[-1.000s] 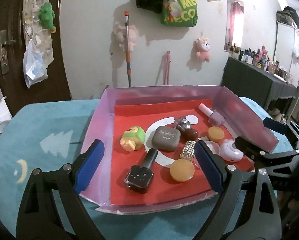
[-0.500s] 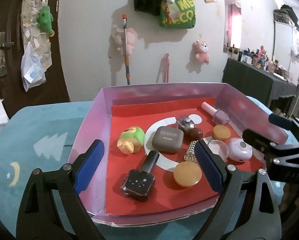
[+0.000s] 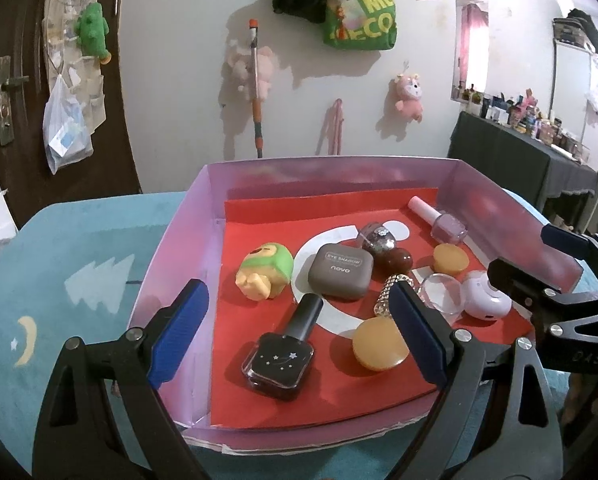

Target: Organize rigid objects

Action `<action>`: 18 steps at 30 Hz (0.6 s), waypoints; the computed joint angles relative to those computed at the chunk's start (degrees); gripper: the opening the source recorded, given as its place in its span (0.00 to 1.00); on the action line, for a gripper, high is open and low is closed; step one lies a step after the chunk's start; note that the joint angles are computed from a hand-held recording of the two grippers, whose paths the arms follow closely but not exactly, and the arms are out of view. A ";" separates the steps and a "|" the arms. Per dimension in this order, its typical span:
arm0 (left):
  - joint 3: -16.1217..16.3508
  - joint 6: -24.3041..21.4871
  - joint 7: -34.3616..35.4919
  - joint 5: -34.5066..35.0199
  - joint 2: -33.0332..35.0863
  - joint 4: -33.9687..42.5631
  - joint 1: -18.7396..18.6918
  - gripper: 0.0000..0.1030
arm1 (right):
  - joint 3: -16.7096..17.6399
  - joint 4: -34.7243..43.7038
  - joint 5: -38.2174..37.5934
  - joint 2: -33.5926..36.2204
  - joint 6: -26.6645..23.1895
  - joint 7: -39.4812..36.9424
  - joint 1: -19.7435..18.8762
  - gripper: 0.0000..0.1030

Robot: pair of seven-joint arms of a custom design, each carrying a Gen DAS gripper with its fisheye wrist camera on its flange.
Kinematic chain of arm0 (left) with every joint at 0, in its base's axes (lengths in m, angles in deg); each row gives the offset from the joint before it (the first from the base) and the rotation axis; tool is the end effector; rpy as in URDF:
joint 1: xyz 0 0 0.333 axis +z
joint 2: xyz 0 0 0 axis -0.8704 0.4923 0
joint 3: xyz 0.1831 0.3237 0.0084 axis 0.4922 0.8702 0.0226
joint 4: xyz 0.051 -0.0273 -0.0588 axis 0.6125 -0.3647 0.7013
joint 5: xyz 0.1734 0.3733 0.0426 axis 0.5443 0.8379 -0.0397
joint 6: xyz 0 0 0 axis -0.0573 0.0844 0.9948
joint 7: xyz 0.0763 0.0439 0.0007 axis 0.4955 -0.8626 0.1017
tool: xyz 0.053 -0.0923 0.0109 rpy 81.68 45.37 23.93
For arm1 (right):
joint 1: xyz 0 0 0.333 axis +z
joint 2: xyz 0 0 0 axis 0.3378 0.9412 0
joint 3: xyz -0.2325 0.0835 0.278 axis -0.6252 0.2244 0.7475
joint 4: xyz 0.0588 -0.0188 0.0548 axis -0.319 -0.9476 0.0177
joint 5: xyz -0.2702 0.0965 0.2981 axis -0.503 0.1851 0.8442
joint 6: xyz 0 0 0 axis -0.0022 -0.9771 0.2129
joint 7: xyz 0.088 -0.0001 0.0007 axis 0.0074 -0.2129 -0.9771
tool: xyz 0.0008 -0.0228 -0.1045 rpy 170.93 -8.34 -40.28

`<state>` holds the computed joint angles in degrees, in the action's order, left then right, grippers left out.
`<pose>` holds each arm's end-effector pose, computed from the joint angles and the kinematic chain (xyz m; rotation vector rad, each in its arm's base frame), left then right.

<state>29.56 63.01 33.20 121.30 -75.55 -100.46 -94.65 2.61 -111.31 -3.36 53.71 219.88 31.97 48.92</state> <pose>0.4743 -0.4769 0.4829 -1.7861 1.3985 -0.7520 0.5602 0.3249 0.4782 -1.9167 1.0993 -0.6024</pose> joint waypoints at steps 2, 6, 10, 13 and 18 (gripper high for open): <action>0.02 0.04 0.03 -0.50 0.04 0.03 0.11 0.90 | -1.43 0.10 0.27 0.01 -0.41 0.00 1.37 1.00; 0.04 0.38 0.32 -1.21 0.17 0.11 0.26 0.90 | -2.59 0.26 0.26 0.10 -0.62 0.08 2.45 1.00; 0.19 0.84 0.30 -1.05 0.13 -0.07 0.35 0.90 | -5.60 0.57 0.40 0.42 -0.90 -0.01 5.40 1.00; 0.20 0.96 0.25 -0.85 0.14 -0.07 0.34 0.90 | -6.21 0.65 0.45 0.49 -1.01 0.03 5.98 1.00; 0.19 0.94 0.25 -0.92 0.13 -0.06 0.33 0.90 | -5.78 0.70 0.33 0.53 -0.98 0.04 5.54 1.00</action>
<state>29.76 63.95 33.45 120.38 -75.42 -100.52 -94.32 -3.17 -110.62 -3.04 54.24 218.90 32.01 54.45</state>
